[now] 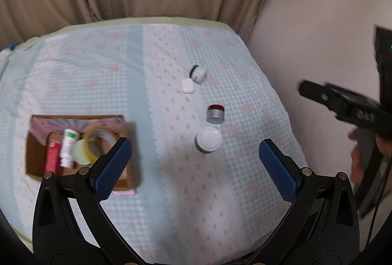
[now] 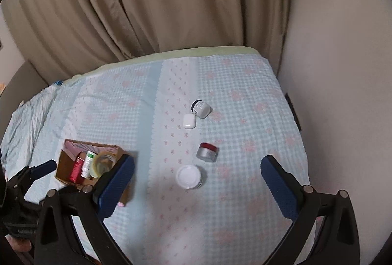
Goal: Organize rigid objects
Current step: 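Raise both tools away from the box, then grasp the white green-labelled jar with the left tool while the right tool grasps the silver red-lidded jar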
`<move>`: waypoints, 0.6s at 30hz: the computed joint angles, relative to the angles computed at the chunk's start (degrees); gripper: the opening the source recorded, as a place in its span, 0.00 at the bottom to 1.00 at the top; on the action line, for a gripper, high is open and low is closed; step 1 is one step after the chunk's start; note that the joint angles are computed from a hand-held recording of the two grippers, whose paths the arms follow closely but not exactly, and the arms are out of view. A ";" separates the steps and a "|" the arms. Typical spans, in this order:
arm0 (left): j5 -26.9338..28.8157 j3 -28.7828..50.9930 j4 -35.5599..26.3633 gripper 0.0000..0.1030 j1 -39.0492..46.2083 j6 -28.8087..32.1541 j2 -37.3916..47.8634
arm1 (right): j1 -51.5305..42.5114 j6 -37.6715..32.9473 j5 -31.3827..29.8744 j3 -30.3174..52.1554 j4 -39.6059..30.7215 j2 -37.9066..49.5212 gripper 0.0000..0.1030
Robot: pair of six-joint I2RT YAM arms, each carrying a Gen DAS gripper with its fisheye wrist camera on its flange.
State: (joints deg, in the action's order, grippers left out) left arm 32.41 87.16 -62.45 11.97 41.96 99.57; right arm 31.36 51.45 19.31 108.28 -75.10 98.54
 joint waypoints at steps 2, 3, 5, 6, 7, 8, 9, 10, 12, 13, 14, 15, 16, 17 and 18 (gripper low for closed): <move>-1.48 -5.58 6.13 1.00 -2.83 -0.80 0.36 | -2.70 -4.67 -1.92 -8.33 7.44 -2.18 1.00; -2.56 -8.68 9.86 1.00 -4.73 -1.52 1.43 | -4.23 -7.02 -3.17 -12.73 11.69 -2.92 1.00; -3.59 -12.73 15.87 1.00 -7.23 -3.51 3.86 | -7.06 -10.62 -5.50 -19.56 18.60 -3.40 1.00; -3.72 -14.29 18.83 1.00 -8.41 -4.50 5.87 | -8.28 -11.85 -6.65 -22.47 21.75 -2.94 1.00; -4.08 -15.53 21.51 1.00 -9.38 -5.40 7.54 | -9.29 -12.64 -7.68 -25.03 24.44 -2.73 1.00; -4.61 -17.03 24.44 1.00 -10.37 -6.28 9.01 | -10.21 -13.33 -8.73 -27.44 27.42 -2.17 1.00; -5.12 -18.40 27.52 1.00 -11.45 -7.00 10.75 | -10.95 -14.26 -9.67 -29.75 30.68 -1.34 1.00; -5.66 -19.68 30.88 1.00 -12.69 -7.52 12.73 | -11.36 -15.38 -9.95 -31.91 33.45 -0.81 1.00; -7.31 -22.19 37.54 1.00 -14.90 -7.84 16.21 | -12.07 -19.30 -10.41 -35.57 39.39 1.54 1.00; -8.02 -22.99 40.30 1.00 -15.81 -7.96 17.85 | -12.32 -21.02 -10.48 -36.37 41.14 2.59 1.00; -8.48 -23.42 42.26 1.00 -16.37 -8.06 19.18 | -12.56 -23.36 -10.60 -37.51 43.57 4.06 1.00; -8.94 -23.72 44.24 1.00 -17.06 -8.28 20.65 | -12.85 -25.99 -11.11 -38.93 46.63 5.65 1.00; -9.09 -23.95 46.28 1.00 -17.65 -8.42 22.26 | -13.35 -27.73 -11.88 -39.78 48.60 6.55 0.99; -9.18 -24.05 47.83 1.00 -18.01 -8.50 23.41 | -13.92 -29.69 -13.13 -40.88 50.95 7.55 0.99; -9.47 -24.21 49.97 1.00 -18.70 -8.91 24.76 | -14.74 -32.34 -14.91 -42.12 53.81 8.71 0.98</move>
State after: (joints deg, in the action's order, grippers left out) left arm 22.95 62.94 -12.48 -6.73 33.05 124.33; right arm 16.62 19.10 4.40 66.16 -21.29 107.25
